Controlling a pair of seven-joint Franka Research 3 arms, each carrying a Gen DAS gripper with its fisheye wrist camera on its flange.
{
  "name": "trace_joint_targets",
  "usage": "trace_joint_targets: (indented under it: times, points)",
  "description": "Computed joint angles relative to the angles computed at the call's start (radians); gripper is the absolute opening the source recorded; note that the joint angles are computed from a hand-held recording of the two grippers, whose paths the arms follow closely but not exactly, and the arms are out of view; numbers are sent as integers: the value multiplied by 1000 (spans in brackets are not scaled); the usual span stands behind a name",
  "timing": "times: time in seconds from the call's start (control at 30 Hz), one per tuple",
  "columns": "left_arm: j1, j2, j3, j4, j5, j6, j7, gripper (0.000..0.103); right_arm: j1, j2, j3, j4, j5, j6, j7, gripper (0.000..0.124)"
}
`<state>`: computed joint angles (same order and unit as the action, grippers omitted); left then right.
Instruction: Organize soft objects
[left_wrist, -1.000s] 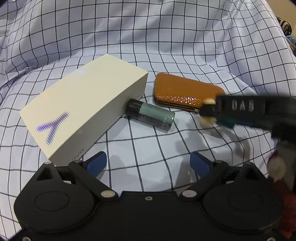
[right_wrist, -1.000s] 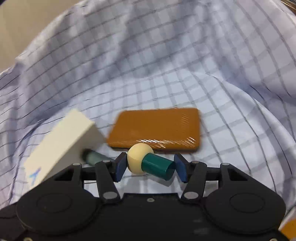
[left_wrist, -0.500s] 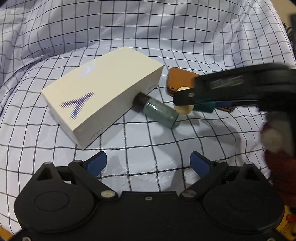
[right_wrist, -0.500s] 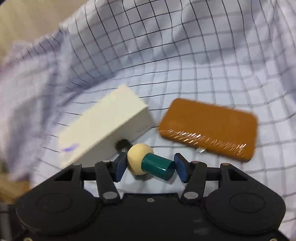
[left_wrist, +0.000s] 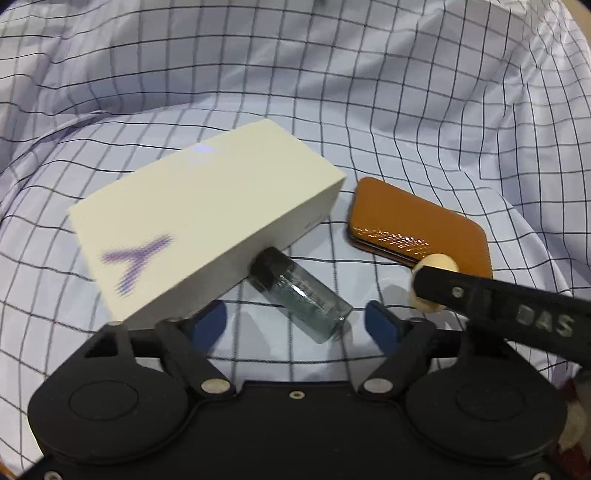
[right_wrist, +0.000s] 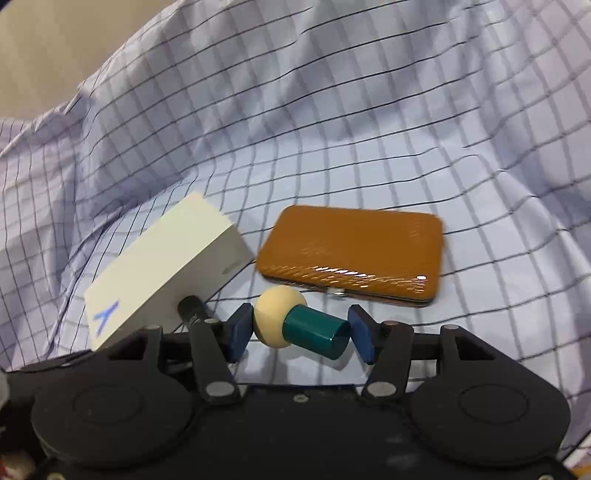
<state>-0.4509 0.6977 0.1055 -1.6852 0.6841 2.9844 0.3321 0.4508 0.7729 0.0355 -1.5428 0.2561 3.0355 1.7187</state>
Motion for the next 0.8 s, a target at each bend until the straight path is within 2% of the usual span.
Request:
trace_joint_targets:
  times: [0.07, 0.17, 0.23, 0.33, 0.37, 0.47, 0.53, 0.6, 0.73, 0.8]
  points:
    - [27, 18, -35, 31, -26, -5, 30, 73, 27, -20, -41, -42, 8, 44, 38, 55]
    - [15, 28, -27, 54, -49, -16, 13, 75, 83, -49, -121, -104, -1, 101, 82, 56]
    - [19, 29, -32, 58, -66, -21, 7, 75, 79, -65, -124, -133, -1, 123, 80, 56]
    - [15, 37, -33, 76, -84, -71, -7, 73, 70, -80, -120, -160, 4, 147, 70, 56]
    - [17, 41, -38, 85, -90, -97, -6, 69, 68, -83, -117, -167, 7, 155, 66, 56]
    - [43, 48, -71, 96, -104, -126, 13, 49, 53, -85, -99, -172, 21, 166, 54, 56]
    - [33, 49, -62, 98, -88, -125, 11, 44, 46, -92, -90, -185, 31, 173, 48, 56]
    - [57, 49, -89, 90, -82, -87, 58, 32, 40, -93, -83, -189, 42, 176, 44, 56]
    - [112, 45, -175, 77, -101, -64, 254, 30, 30, -103, -75, -206, 59, 186, 35, 56]
    - [129, 39, -212, 74, -95, -82, 398, 30, 28, -106, -73, -212, 66, 190, 32, 56]
